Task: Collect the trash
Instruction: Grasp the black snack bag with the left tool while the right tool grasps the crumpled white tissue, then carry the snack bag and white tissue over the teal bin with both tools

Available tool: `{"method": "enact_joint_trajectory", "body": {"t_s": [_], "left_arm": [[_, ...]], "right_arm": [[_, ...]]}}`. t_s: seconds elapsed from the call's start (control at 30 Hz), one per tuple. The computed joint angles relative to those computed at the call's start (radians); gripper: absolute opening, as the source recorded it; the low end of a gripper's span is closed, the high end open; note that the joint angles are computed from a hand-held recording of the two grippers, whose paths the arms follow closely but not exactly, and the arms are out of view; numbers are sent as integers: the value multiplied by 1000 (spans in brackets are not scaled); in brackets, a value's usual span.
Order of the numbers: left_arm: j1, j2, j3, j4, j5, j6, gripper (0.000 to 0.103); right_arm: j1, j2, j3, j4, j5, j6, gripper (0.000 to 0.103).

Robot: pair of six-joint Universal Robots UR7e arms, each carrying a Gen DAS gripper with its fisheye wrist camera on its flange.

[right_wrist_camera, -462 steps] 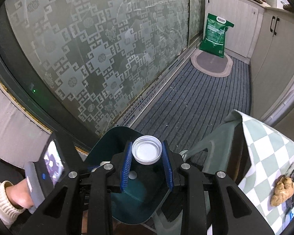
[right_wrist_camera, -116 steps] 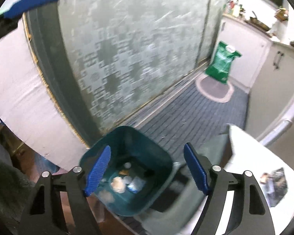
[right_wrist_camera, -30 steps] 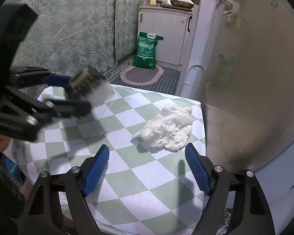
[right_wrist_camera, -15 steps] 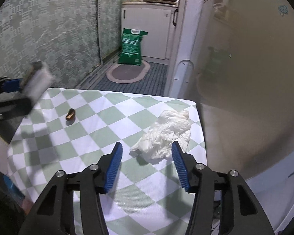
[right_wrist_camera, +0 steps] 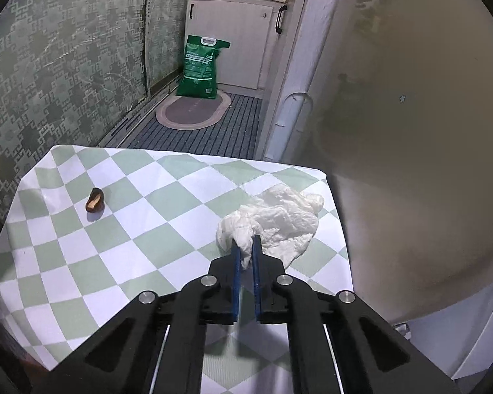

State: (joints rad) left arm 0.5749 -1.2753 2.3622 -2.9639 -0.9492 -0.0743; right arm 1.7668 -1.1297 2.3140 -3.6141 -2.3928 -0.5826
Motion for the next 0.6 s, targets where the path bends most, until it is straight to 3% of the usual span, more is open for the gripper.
{"method": "enact_joint_trajectory", "body": {"t_s": [0.27, 0.6], "left_arm": [[17, -94, 44, 58, 26, -16, 73], [40, -154, 80, 141, 55, -41, 73]], "right_arm": [[30, 1, -3, 23, 6, 16, 4], [145, 13, -25, 53, 20, 66, 4]]}}
